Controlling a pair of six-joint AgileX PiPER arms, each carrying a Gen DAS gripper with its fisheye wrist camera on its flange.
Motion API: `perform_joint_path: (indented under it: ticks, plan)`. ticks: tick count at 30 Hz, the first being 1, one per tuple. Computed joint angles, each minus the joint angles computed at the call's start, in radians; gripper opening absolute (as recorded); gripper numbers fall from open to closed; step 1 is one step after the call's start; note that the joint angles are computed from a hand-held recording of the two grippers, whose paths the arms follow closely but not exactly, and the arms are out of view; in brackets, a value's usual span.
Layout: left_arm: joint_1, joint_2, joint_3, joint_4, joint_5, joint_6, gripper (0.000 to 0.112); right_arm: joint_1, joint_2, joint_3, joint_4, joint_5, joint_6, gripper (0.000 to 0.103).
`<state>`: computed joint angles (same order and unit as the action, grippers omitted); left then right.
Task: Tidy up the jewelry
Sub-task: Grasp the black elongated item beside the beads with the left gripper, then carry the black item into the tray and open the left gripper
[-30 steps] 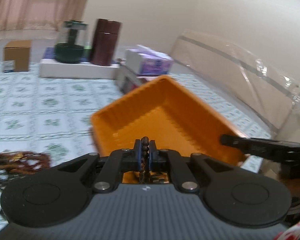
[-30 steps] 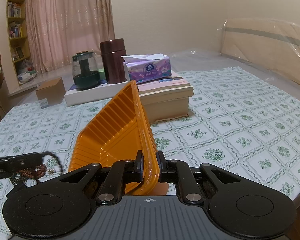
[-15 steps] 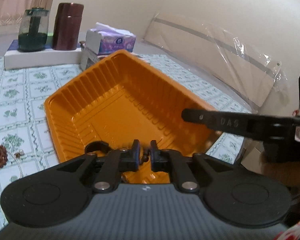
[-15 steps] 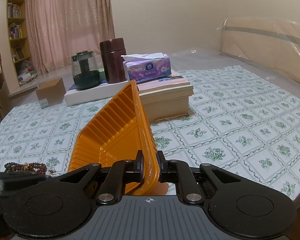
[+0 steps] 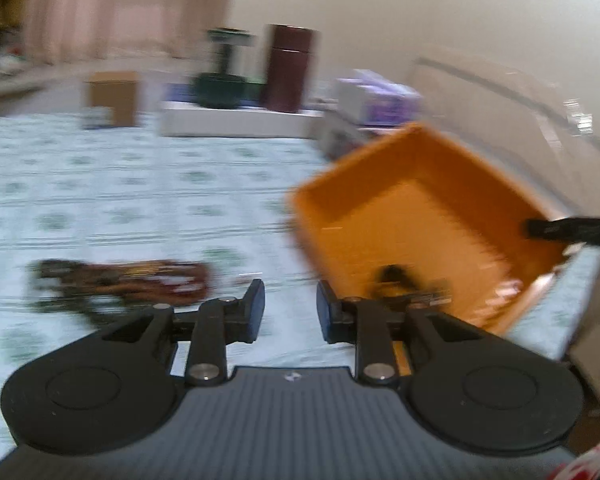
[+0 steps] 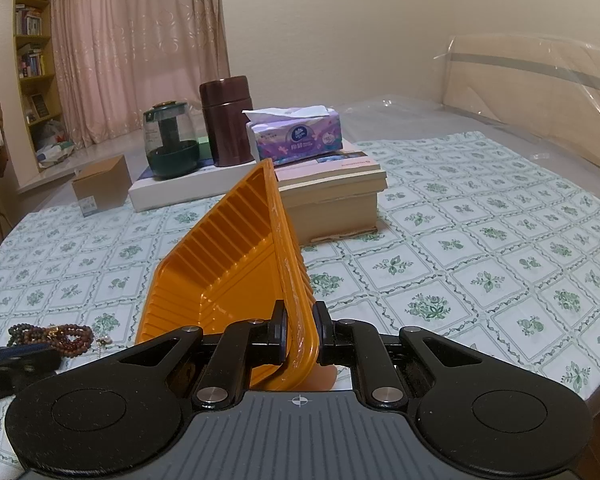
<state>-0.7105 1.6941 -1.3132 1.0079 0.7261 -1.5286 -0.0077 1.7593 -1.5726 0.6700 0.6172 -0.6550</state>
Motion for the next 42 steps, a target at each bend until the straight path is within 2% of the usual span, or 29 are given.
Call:
perform_joint_path:
  ticks: [3,5,7,12,18,25,33,35,42]
  plan:
    - [0.012,-0.044,0.080,0.015,0.073,-0.014,0.026,0.001,0.000,0.000,-0.002,-0.001,0.002,0.012]
    - [0.029,-0.076,0.145,0.025,0.083,-0.025,0.029,0.000,-0.001,0.000,-0.003,0.000,0.003,0.012]
    - [0.050,-0.100,0.196,0.027,0.061,-0.029,0.032,-0.001,-0.001,0.002,-0.002,-0.001,-0.001,0.012]
    - [0.095,-0.105,0.242,0.015,-0.005,0.036,0.032,0.000,-0.001,0.001,-0.013,-0.002,0.002,0.012]
    - [0.131,-0.063,0.231,-0.026,-0.065,0.132,0.032,0.003,0.000,0.000,-0.025,-0.003,0.008,0.012]
    - [0.140,-0.033,0.194,-0.095,-0.077,0.193,0.028,0.007,0.000,0.001,-0.033,-0.007,0.011,0.012]
    - [0.140,0.016,0.134,-0.119,-0.043,0.233,0.027,0.004,0.003,0.000,-0.027,-0.005,0.002,0.012]
    - [0.141,0.024,0.123,-0.122,-0.038,0.247,0.021,0.005,0.001,0.004,-0.028,-0.008,0.002,0.012]
    - [0.118,0.016,0.109,-0.135,-0.006,0.250,0.019,0.004,0.002,0.006,-0.025,-0.009,-0.002,0.012]
